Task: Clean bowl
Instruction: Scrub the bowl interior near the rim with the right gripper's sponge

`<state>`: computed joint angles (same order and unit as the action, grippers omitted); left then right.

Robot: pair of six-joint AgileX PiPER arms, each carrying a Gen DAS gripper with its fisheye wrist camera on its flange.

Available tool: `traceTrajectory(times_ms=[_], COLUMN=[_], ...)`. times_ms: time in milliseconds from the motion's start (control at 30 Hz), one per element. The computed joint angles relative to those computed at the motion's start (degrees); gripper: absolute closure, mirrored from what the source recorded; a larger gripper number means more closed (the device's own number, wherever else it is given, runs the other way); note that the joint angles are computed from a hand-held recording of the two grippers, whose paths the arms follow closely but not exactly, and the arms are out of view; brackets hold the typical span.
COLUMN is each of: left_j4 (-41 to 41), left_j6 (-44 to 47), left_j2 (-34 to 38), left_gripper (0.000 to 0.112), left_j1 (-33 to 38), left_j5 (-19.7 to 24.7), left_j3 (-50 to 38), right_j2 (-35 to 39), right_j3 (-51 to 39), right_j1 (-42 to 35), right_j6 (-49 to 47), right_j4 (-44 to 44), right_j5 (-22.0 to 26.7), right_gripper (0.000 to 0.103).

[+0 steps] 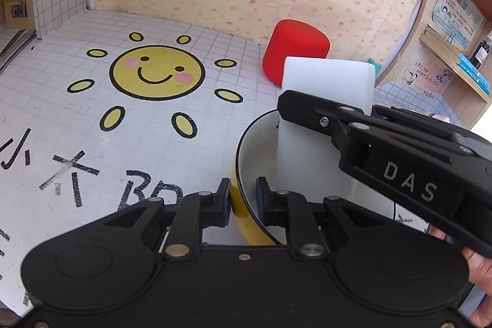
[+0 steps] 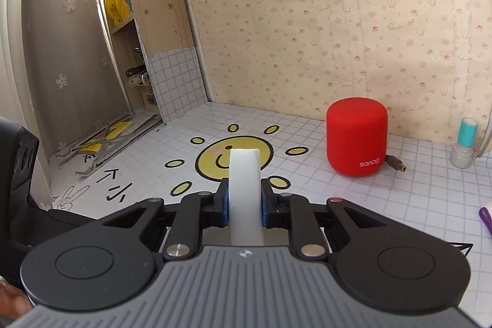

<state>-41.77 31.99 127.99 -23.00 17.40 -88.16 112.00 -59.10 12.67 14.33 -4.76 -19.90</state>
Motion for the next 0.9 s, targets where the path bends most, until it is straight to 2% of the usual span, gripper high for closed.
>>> traceTrajectory(times_ms=[167, 300, 467, 733, 800, 900], left_j4=[-1.00, -1.81, -1.85, -2.27, -3.28, -4.49], left_j6=[1.09, 1.96, 2.10, 2.49, 3.66, 5.45], left_j2=[0.01, 0.11, 0.30, 0.45, 0.31, 0.24], left_gripper=[0.095, 0.095, 0.095, 0.094, 0.095, 0.095], left_j1=[0.22, 0.43, 0.58, 0.67, 0.74, 1.01], left_j5=[0.21, 0.42, 0.98, 1.42, 1.29, 1.41], left_j3=[0.03, -0.09, -0.55, -0.88, -0.47, -0.21], right_j2=[-2.22, -3.12, -0.93, 1.44, 1.42, 1.18], right_j3=[3.48, 5.90, 3.18, -1.94, -2.14, -1.74], right_j1=[0.16, -0.31, -0.30, -0.39, -0.17, 0.76], right_j6=[-10.10, -9.79, -6.26, 8.59, 8.31, -0.17], right_j4=[9.99, 10.08, 6.41, -8.67, -8.44, 0.00], right_j5=[-1.36, -3.80, -3.35, -1.99, -1.94, -1.21], right_gripper=[0.082, 0.082, 0.082, 0.082, 0.082, 0.082])
